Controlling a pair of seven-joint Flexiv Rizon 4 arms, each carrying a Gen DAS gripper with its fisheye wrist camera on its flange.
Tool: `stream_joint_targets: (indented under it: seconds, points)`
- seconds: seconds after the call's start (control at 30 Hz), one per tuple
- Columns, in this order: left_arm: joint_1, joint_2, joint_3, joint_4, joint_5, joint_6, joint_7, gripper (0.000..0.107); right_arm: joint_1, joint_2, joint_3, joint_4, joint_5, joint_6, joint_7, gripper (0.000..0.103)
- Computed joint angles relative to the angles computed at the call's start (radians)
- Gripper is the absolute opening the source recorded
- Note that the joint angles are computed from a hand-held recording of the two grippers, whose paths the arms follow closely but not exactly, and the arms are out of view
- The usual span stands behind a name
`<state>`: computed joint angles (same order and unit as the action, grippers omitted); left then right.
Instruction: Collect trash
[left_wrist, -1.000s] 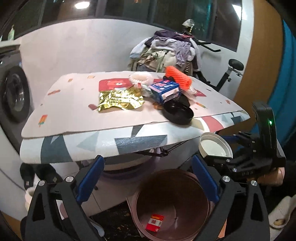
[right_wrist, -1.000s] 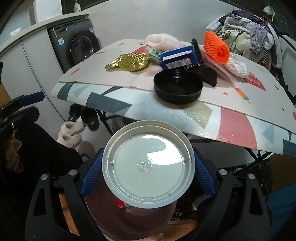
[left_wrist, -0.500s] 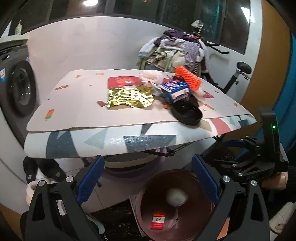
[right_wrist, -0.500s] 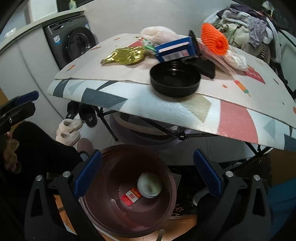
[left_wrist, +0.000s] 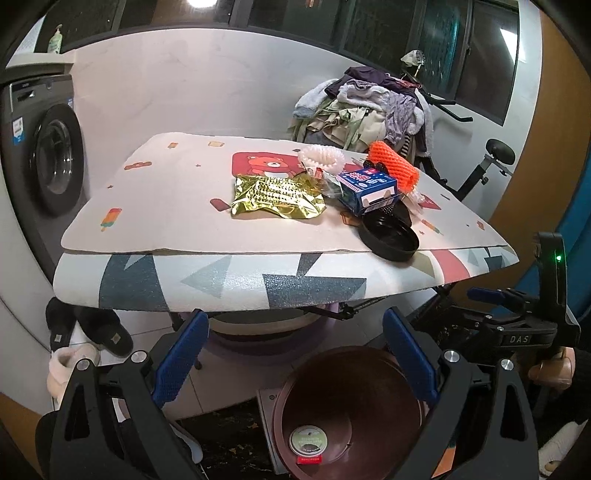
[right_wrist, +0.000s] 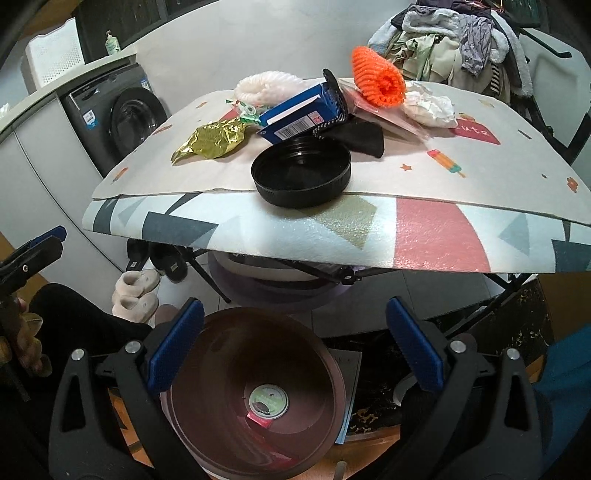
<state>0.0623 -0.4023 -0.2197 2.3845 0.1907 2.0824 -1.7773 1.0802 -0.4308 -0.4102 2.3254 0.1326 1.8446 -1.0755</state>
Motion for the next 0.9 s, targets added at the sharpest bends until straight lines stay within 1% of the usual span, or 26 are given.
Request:
stream_joint_targets:
  seconds: [0.07, 0.1, 0.17, 0.2, 0.27, 0.33, 0.37, 0.43, 0.5, 0.57, 0.7, 0.77, 0.9]
  points:
    - [-0.004, 0.002, 0.003, -0.002, -0.004, -0.008, 0.002, 0.093, 0.021, 0.002, -0.023, 0.003, 0.006, -0.002, -0.001, 0.097]
    - [-0.005, 0.004, 0.003, -0.002, -0.006, -0.012, 0.004, 0.093, 0.014, 0.006, -0.020, -0.002, 0.005, -0.006, 0.003, 0.097]
    - [0.001, 0.006, -0.004, -0.005, -0.009, -0.025, 0.002, 0.093, -0.026, 0.008, 0.011, -0.016, -0.008, -0.006, 0.006, 0.097]
    - [0.022, 0.005, -0.022, -0.008, 0.002, -0.031, -0.006, 0.093, -0.033, 0.004, 0.009, -0.025, -0.015, -0.008, 0.004, 0.097]
    - [0.040, 0.000, -0.037, -0.013, 0.009, -0.037, -0.013, 0.093, -0.028, -0.015, -0.021, -0.055, -0.034, -0.024, -0.008, 0.097]
    - [0.050, -0.005, -0.045, -0.019, 0.008, -0.042, -0.020, 0.093, -0.073, -0.030, 0.005, -0.090, -0.060, -0.044, -0.002, 0.097]
    - [0.052, -0.007, -0.048, -0.021, 0.007, -0.041, -0.023, 0.093, -0.111, -0.043, 0.030, -0.117, -0.077, -0.055, 0.005, 0.097]
    - [0.046, -0.011, -0.039, -0.026, 0.000, -0.032, -0.025, 0.093, -0.154, -0.078, 0.048, -0.173, -0.113, -0.081, 0.020, 0.097]
    - [0.039, -0.016, -0.030, -0.029, -0.005, -0.022, -0.027, 0.093, -0.172, -0.108, 0.047, -0.214, -0.150, -0.105, 0.039, 0.097]
    - [0.040, -0.024, -0.029, -0.034, -0.007, -0.024, -0.030, 0.093, -0.210, -0.137, 0.071, -0.263, -0.192, -0.130, 0.055, 0.097]
    - [0.079, -0.043, -0.060, -0.044, 0.004, -0.049, -0.045, 0.093, -0.255, -0.190, 0.091, -0.343, -0.253, -0.179, 0.108, 0.098]
    - [0.088, -0.052, -0.067, -0.046, 0.002, -0.052, -0.049, 0.093, -0.231, -0.213, 0.053, -0.363, -0.280, -0.179, 0.138, 0.098]
    - [0.085, -0.067, -0.071, -0.053, -0.008, -0.069, -0.045, 0.093, -0.216, -0.245, 0.018, -0.412, -0.341, -0.224, 0.193, 0.098]
